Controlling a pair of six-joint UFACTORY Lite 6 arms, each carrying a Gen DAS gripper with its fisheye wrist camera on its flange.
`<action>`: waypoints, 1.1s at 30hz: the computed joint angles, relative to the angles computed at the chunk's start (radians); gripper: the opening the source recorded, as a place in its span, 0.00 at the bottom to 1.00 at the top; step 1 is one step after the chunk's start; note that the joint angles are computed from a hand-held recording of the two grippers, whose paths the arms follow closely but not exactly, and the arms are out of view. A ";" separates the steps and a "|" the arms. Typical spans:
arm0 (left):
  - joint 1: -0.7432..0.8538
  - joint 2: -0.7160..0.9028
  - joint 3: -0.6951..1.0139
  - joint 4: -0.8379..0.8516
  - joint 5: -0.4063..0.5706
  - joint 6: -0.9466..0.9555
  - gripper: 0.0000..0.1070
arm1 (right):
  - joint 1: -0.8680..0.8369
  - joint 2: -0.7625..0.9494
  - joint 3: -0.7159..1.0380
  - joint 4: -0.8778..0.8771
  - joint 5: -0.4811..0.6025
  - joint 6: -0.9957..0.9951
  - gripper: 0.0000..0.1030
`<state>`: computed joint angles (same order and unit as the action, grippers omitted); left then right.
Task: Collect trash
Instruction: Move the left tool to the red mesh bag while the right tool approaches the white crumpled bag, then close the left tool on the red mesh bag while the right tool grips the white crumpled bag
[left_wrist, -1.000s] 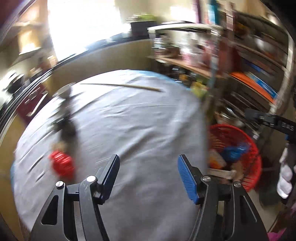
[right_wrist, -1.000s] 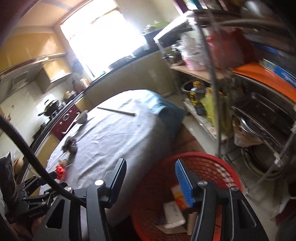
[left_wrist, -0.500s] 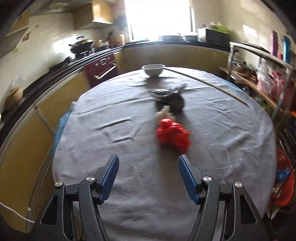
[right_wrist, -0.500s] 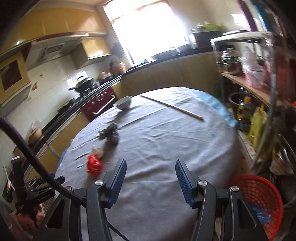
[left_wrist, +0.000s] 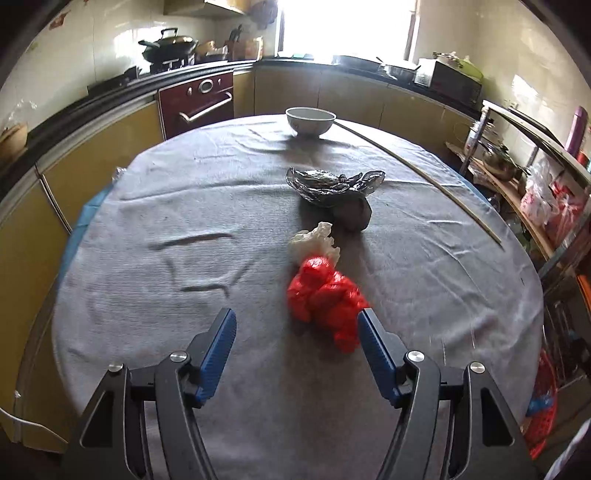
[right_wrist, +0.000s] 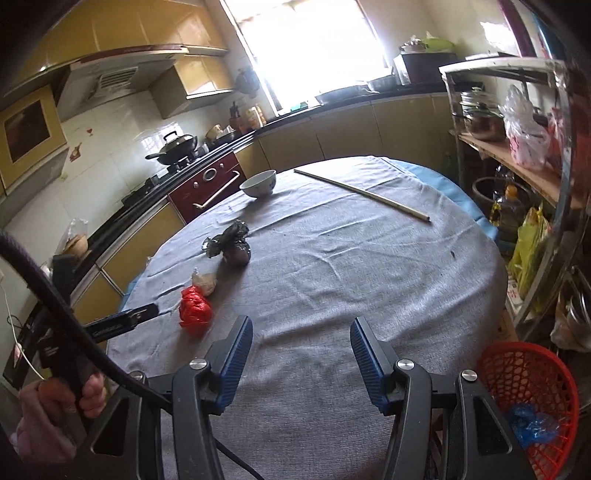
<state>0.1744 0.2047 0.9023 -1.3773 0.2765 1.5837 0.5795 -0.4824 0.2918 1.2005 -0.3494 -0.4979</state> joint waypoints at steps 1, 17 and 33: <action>-0.010 0.012 0.009 -0.009 -0.011 -0.006 0.64 | -0.014 -0.004 -0.005 -0.025 0.011 0.020 0.57; -0.106 0.280 0.193 -0.207 -0.071 0.035 0.65 | -0.099 0.224 0.113 -0.597 0.022 0.511 0.57; 0.062 0.184 0.130 -0.165 0.089 0.141 0.50 | -0.161 0.889 0.822 -1.240 0.156 0.934 0.57</action>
<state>0.2368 0.3889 1.0320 -1.5419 0.3658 1.7245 0.4188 0.4067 1.1138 -0.0396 -0.1935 0.4365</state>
